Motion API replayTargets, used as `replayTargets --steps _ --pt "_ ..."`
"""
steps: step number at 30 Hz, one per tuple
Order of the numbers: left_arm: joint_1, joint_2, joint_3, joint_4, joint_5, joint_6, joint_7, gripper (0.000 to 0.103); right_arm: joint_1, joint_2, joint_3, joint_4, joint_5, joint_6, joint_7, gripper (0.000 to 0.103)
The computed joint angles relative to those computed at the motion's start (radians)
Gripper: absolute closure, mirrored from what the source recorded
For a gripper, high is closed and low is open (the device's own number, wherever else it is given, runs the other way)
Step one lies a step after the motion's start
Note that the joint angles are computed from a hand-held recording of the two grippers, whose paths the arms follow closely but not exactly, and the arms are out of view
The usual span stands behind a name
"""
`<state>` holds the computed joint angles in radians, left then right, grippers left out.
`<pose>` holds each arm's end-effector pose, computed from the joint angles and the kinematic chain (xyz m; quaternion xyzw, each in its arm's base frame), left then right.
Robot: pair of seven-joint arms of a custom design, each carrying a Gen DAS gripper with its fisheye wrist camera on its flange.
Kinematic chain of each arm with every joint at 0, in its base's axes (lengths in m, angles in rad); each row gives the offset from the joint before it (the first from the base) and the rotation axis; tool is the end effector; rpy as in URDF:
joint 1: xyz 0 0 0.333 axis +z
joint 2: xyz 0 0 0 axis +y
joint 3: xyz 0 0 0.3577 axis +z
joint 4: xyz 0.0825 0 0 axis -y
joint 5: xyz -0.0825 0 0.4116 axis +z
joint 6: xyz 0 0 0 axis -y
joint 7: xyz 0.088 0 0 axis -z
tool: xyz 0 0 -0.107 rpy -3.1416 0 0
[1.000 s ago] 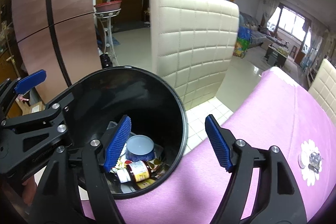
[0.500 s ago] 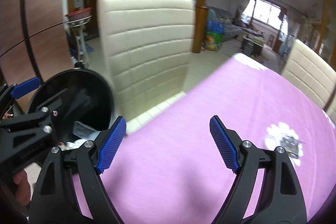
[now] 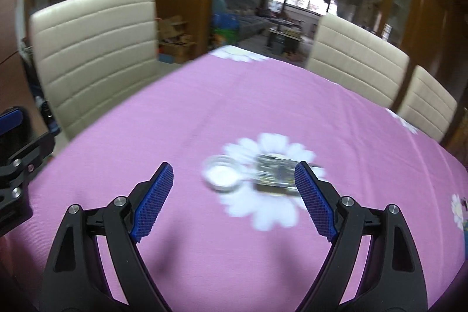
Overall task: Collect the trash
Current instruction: 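Move both open grippers back over the table toward the cap and blister pack, then grasp the silver blister pack with the right gripper while the left gripper grasps the white cap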
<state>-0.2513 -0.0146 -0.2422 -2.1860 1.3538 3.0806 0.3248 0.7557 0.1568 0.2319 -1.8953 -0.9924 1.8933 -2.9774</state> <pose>0.4606 -0.3385 0.4779 -0.4251 0.7790 -0.3661 0.2801 0.4011 0.4842 0.4663 -0.5239 0.7367 -0.3900 0.1755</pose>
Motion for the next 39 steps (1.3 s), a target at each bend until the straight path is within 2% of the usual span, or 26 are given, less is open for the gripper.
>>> replayTargets --steps 2,6,10,13,20,22,24,25,26,33,37,39 --pt "-0.02 0.038 -0.02 0.001 -0.271 0.008 0.266 0.025 -0.019 -0.032 -0.01 -0.047 0.031 0.016 0.021 0.019" --pt "-0.052 0.112 -0.058 0.044 -0.513 -0.027 0.506 0.025 -0.067 -0.092 -0.014 -0.139 0.08 0.094 0.064 0.019" --pt "-0.09 0.164 -0.077 0.098 -0.622 -0.068 0.642 0.025 -0.103 -0.103 -0.013 -0.164 0.111 0.144 0.042 0.019" --pt "-0.143 0.186 -0.047 0.141 -0.58 -0.105 0.631 0.025 -0.126 -0.113 -0.017 -0.192 0.124 0.205 0.017 0.019" --pt "-0.172 0.232 -0.042 0.188 -0.61 -0.158 0.68 0.025 -0.158 -0.106 -0.028 -0.213 0.146 0.29 -0.008 0.02" --pt "-0.176 0.237 -0.041 0.192 -0.616 -0.166 0.687 0.025 -0.168 -0.116 -0.031 -0.228 0.155 0.308 -0.01 0.037" --pt "-0.18 0.245 -0.041 0.2 -0.62 -0.172 0.696 0.025 -0.178 -0.134 -0.034 -0.255 0.145 0.355 0.017 0.049" --pt "-0.181 0.25 -0.043 0.204 -0.623 -0.174 0.703 0.025 -0.181 -0.138 -0.033 -0.26 0.142 0.356 0.02 0.062" --pt "-0.178 0.254 -0.053 0.208 -0.641 -0.179 0.725 0.025 -0.184 -0.144 -0.032 -0.265 0.146 0.358 0.017 0.07" --pt "-0.192 0.272 -0.071 0.228 -0.681 -0.184 0.786 0.025 -0.2 -0.182 -0.023 -0.305 0.143 0.378 0.061 0.077" --pt "-0.194 0.29 -0.09 0.247 -0.729 -0.204 0.835 0.025 -0.196 -0.178 -0.012 -0.288 0.139 0.335 0.049 0.078" --pt "-0.212 0.302 -0.078 0.266 -0.721 -0.229 0.829 0.025 -0.194 -0.175 -0.011 -0.283 0.141 0.325 0.045 0.078"
